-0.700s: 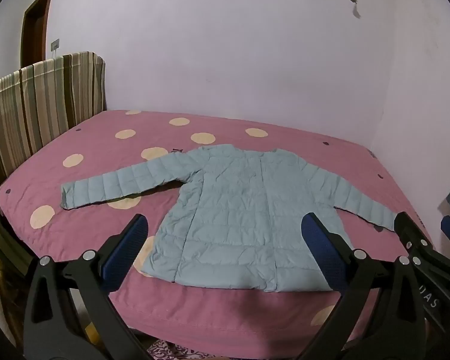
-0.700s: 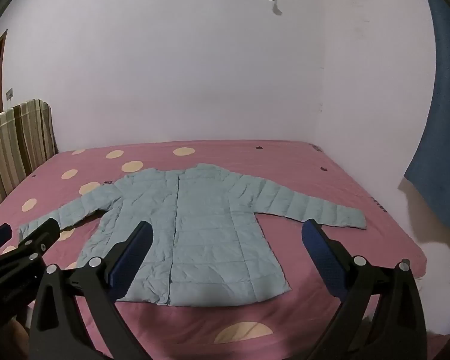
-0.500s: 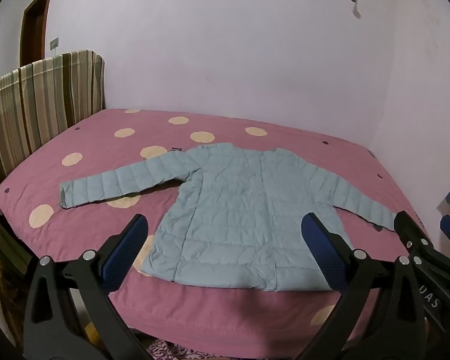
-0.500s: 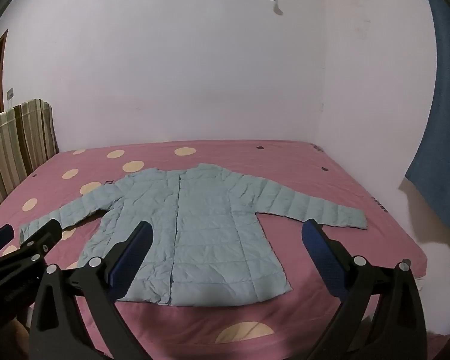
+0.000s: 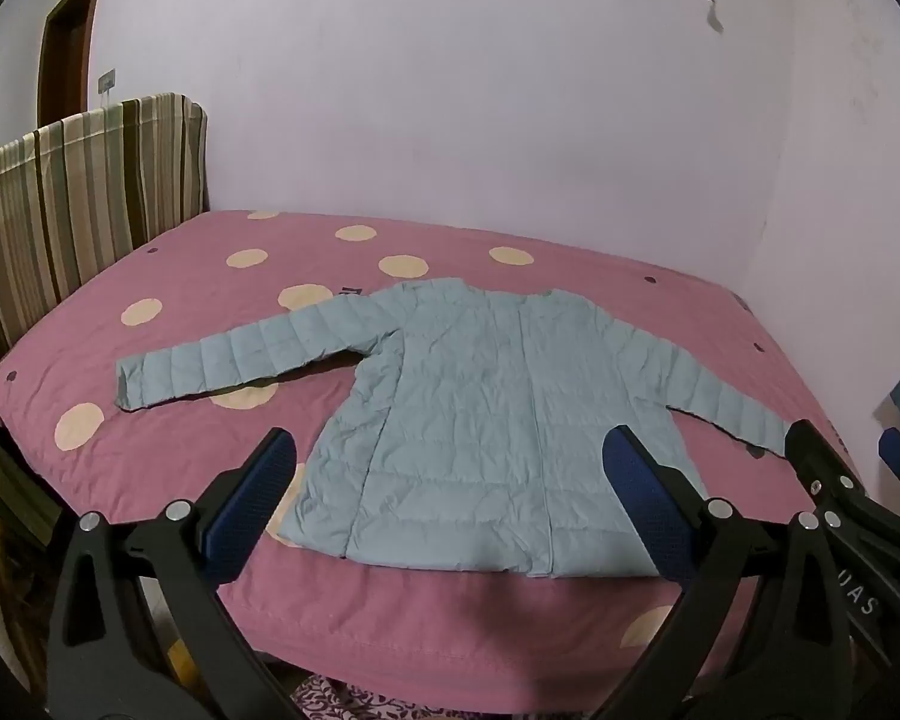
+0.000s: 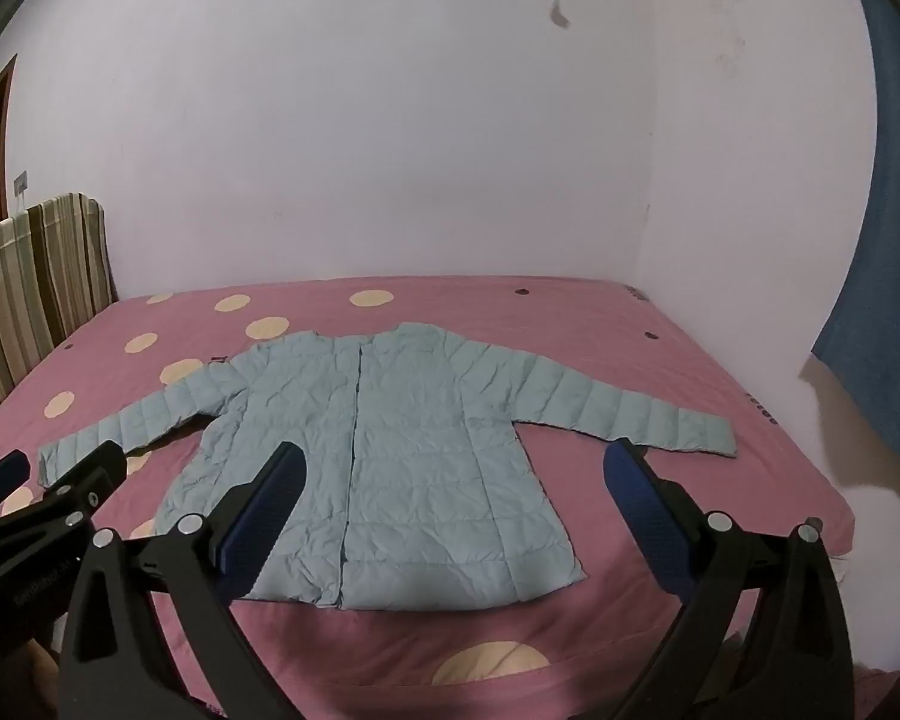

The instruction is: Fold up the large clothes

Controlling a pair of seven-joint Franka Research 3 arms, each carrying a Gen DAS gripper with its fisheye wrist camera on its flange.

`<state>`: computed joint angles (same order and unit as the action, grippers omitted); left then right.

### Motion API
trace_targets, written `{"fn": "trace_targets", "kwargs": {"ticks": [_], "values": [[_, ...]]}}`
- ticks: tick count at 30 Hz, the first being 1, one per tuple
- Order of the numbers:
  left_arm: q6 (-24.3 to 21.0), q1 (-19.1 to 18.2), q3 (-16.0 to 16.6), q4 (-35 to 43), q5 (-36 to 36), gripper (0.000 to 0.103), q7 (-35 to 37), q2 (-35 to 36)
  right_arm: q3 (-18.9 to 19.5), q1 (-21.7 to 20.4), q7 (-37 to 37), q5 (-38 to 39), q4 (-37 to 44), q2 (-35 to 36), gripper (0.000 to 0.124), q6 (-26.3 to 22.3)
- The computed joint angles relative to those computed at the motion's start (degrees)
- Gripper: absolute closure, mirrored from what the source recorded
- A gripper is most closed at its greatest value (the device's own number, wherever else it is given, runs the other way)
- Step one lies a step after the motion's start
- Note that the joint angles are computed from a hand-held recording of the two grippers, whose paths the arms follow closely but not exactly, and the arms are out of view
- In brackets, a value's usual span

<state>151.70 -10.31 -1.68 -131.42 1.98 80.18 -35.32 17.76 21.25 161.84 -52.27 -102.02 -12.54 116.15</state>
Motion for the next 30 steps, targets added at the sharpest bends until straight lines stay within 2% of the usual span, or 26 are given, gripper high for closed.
{"fn": "trace_targets", "kwargs": {"ticks": [30], "values": [[-0.4, -0.1, -0.1, -0.1, -0.3, 0.002, 0.0, 0.5, 0.0, -0.6, 0.4, 0.3, -2.5, -1.1, 0.025, 1.4]]}}
